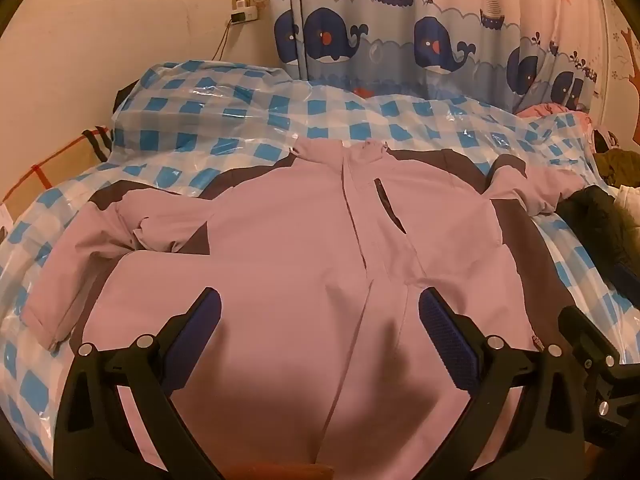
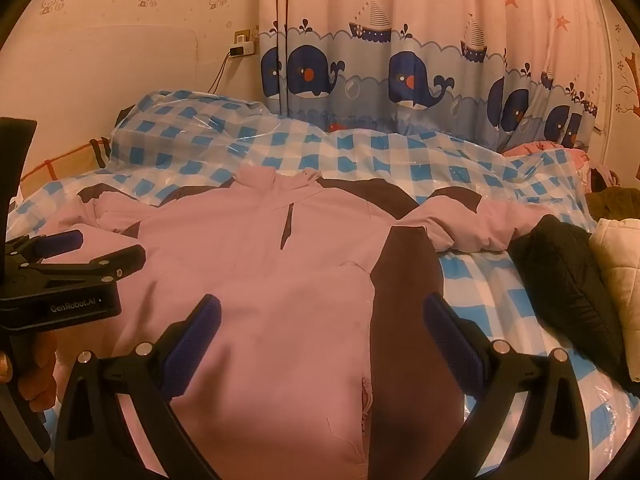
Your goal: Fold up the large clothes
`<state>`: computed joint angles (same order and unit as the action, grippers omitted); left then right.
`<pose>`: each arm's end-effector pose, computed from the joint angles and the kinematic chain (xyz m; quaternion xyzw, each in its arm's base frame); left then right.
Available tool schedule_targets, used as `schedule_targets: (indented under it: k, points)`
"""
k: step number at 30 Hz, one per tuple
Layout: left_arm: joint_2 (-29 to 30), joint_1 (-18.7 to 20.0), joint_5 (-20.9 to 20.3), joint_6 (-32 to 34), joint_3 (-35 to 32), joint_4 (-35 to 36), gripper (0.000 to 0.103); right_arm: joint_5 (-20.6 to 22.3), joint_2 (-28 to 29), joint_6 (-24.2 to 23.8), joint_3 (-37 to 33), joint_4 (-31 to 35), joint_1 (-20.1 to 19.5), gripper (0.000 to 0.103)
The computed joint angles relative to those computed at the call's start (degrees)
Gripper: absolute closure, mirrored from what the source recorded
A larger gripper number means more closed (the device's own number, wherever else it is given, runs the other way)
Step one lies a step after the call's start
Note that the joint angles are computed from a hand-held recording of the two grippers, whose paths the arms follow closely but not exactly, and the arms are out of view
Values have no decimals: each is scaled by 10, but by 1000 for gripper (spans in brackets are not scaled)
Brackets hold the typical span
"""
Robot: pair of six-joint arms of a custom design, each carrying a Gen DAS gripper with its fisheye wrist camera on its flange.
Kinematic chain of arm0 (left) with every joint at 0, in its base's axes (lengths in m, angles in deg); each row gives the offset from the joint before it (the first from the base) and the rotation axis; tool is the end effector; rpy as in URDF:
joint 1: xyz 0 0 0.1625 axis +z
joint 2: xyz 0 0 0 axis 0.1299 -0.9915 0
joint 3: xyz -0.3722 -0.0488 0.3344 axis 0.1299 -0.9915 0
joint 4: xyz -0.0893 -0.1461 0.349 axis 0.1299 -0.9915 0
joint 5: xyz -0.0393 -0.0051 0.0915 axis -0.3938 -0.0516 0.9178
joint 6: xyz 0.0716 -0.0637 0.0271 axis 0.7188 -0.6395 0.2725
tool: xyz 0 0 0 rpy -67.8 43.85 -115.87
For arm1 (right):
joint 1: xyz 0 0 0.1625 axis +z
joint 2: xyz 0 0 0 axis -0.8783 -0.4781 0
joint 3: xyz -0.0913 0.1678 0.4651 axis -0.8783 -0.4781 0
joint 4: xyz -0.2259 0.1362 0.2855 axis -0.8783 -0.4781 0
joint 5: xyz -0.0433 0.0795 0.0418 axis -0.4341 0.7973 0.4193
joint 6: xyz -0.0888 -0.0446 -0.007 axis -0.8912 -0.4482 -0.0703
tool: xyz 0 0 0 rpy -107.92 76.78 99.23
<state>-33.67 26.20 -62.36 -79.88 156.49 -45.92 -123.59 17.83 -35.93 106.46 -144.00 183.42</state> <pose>-0.2521 -0.4411 0.3196 0.0877 0.8080 -0.4234 0.4003 0.3566 -0.4353 0.2118 0.2994 -0.8314 0.3789 0.2749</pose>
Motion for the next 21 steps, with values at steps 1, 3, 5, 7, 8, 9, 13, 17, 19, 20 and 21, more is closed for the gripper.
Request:
schedule_targets:
  k: [1, 3, 5, 7, 8, 9, 13, 17, 19, 20, 21]
  points:
    - [0, 0, 0, 1, 1, -3, 8, 0, 0, 0, 0, 0, 0, 6]
    - [0, 0, 0, 3, 2, -7, 8, 0, 0, 1, 0, 1, 0, 6]
    - [1, 0, -2, 5, 2, -9, 8, 0, 0, 2, 0, 1, 0, 6]
    - [1, 0, -1, 4, 1, -8, 8, -1, 1, 2, -1, 2, 0, 6]
    - [1, 0, -1, 3, 1, -7, 8, -1, 1, 2, -1, 2, 0, 6]
    - [1, 0, -2, 3, 1, -8, 8, -1, 1, 2, -1, 3, 0, 6]
    - [1, 0, -2, 1, 0, -5, 8, -1, 2, 1, -1, 1, 1, 6]
    - [1, 1, -3, 2, 0, -6, 8, -2, 2, 2, -1, 2, 0, 6]
    - [1, 1, -3, 2, 0, -5, 8, -2, 2, 2, -1, 3, 0, 6]
    - [1, 1, -3, 1, 0, -4, 8, -2, 2, 2, -1, 3, 1, 6]
    - [1, 1, -3, 0, -1, -3, 8, -3, 2, 3, -2, 5, 1, 6]
